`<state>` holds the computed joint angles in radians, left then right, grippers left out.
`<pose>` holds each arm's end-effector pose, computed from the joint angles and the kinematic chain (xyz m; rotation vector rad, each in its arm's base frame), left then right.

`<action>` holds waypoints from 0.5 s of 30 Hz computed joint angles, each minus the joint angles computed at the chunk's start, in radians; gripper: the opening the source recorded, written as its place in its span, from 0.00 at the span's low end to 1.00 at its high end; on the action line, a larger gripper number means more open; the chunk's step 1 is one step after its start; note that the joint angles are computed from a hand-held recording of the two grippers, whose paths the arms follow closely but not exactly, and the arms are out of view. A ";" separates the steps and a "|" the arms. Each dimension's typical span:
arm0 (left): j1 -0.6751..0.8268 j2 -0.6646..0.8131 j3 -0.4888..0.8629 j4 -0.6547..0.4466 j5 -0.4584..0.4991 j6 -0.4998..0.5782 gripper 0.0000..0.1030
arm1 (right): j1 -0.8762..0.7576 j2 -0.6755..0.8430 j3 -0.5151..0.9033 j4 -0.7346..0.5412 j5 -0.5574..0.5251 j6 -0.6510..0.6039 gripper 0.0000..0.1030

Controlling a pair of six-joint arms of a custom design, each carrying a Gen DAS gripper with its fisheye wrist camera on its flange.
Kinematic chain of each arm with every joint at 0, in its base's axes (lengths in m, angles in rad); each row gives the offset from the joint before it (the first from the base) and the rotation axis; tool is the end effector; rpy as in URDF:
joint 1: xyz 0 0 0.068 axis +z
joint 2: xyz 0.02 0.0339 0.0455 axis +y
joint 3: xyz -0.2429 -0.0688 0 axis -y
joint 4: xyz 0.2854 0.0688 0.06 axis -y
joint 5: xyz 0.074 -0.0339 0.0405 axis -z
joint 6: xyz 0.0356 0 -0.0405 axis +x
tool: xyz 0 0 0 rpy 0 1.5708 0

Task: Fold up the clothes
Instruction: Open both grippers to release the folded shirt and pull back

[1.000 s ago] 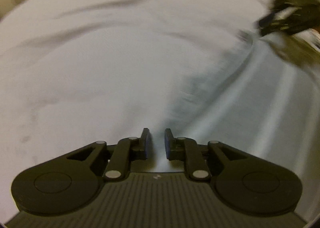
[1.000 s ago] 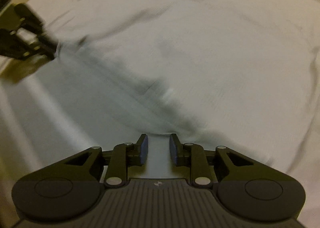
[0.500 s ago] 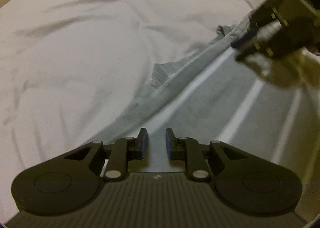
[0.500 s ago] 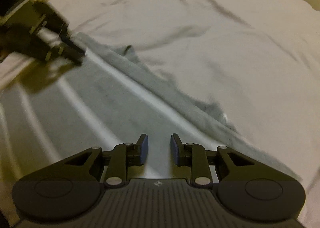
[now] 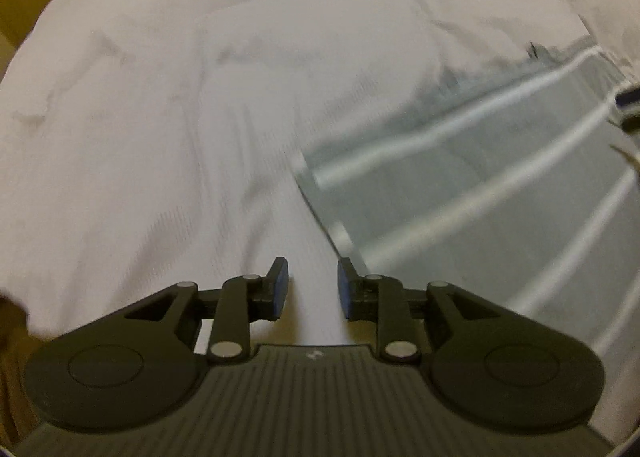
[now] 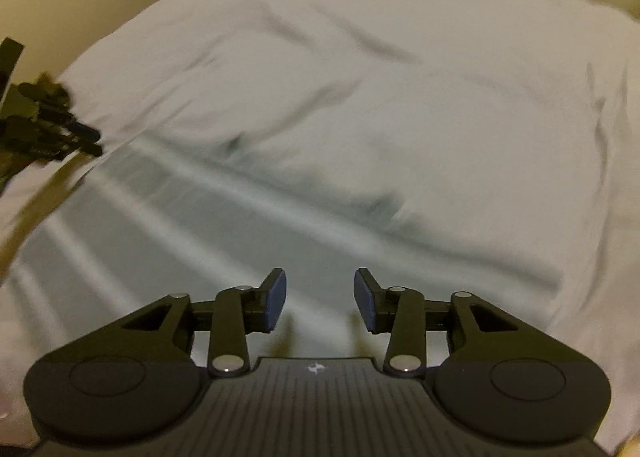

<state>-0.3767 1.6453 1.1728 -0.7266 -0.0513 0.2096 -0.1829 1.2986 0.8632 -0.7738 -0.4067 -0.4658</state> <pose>0.3348 -0.1305 0.1772 0.7868 2.6527 0.0273 0.2745 -0.0364 0.1817 -0.4725 2.6097 0.3636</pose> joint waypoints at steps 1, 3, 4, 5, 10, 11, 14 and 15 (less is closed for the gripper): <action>-0.016 -0.021 -0.021 -0.011 -0.006 -0.009 0.22 | 0.011 -0.050 -0.048 -0.021 0.005 -0.007 0.41; -0.048 -0.079 -0.078 -0.026 -0.016 -0.006 0.24 | 0.036 -0.132 -0.134 -0.062 0.054 -0.017 0.41; -0.060 -0.109 -0.103 -0.033 -0.019 0.002 0.25 | 0.025 -0.175 -0.163 -0.082 0.066 -0.006 0.41; -0.065 -0.135 -0.121 -0.039 -0.023 0.018 0.26 | 0.013 -0.217 -0.190 -0.104 0.078 0.004 0.41; -0.054 -0.243 -0.185 -0.067 -0.029 0.265 0.27 | -0.035 -0.412 -0.247 -0.237 0.139 0.045 0.44; -0.049 -0.254 -0.193 -0.062 -0.028 0.342 0.29 | -0.025 -0.454 -0.245 -0.273 0.150 0.061 0.44; -0.016 -0.280 -0.211 -0.034 0.003 0.563 0.36 | 0.058 -0.571 -0.246 -0.350 0.186 0.160 0.47; 0.005 -0.286 -0.218 -0.021 0.029 0.636 0.38 | 0.106 -0.613 -0.246 -0.377 0.208 0.207 0.49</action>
